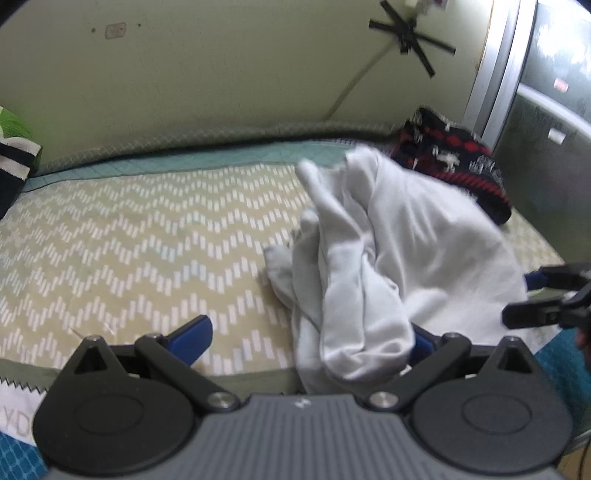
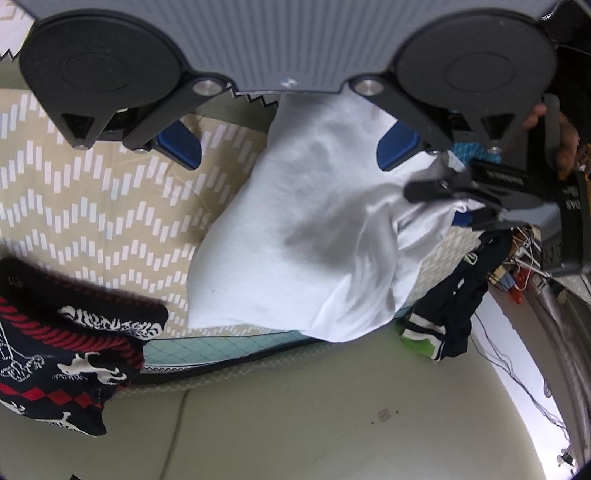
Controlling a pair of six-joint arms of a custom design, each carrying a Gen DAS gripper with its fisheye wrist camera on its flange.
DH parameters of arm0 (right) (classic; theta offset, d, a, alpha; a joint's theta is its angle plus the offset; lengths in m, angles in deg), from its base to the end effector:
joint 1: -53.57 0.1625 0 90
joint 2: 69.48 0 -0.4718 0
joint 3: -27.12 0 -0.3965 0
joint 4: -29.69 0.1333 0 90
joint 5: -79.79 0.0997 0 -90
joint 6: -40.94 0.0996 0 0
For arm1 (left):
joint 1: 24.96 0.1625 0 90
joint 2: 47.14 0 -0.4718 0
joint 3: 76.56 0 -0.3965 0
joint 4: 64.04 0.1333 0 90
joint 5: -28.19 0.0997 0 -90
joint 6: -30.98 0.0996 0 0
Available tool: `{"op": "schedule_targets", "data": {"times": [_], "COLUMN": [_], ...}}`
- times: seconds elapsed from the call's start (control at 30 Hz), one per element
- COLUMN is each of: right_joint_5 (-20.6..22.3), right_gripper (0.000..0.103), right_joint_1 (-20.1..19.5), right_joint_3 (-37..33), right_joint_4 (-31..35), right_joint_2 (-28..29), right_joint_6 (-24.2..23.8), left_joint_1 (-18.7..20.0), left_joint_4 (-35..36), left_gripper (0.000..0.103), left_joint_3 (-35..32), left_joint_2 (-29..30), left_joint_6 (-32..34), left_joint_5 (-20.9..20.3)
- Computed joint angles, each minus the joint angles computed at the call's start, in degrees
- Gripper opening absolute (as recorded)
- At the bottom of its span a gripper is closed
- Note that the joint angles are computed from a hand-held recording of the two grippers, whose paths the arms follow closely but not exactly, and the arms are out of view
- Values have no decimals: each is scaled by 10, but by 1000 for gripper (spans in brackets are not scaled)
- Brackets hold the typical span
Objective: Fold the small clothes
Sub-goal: 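Grasp the bundled white T-shirt with the left tool while the right tool grasps it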
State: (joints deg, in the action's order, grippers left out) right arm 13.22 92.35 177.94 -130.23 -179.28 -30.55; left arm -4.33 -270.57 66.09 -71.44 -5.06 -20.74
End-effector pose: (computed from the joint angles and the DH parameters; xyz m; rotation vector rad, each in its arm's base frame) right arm -0.1028 -0.3044 0.3144 0.6332 -2.7012 0.8464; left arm -0.2472 -0.3054 -0.0705 0.7557 2.4708 -0.7451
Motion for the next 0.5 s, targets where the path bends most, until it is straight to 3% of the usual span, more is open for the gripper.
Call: {"op": "schedule_targets", "data": {"times": [0.2, 0.33, 0.37, 0.43, 0.5], "right_joint_5": [-3, 18, 16, 11, 13], "right_gripper": [80, 70, 54, 49, 48], "right_joint_1": [11, 21, 31, 51, 64], "right_joint_3": [-5, -12, -16, -21, -21], "right_joint_4": [-16, -16, -13, -18, -37], "right_joint_2": [29, 58, 69, 98, 117], "right_joint_6": [22, 43, 52, 62, 58], "left_joint_1": [37, 88, 90, 83, 76], "left_joint_4": [-25, -21, -33, -50, -74], "left_gripper": [103, 103, 101, 98, 83], "left_joint_3": [-10, -40, -46, -54, -57], "left_joint_2": [-13, -12, -1, 19, 35], "left_joint_6": [35, 54, 61, 83, 93], "left_joint_5": [-45, -129, -132, -123, -112]}}
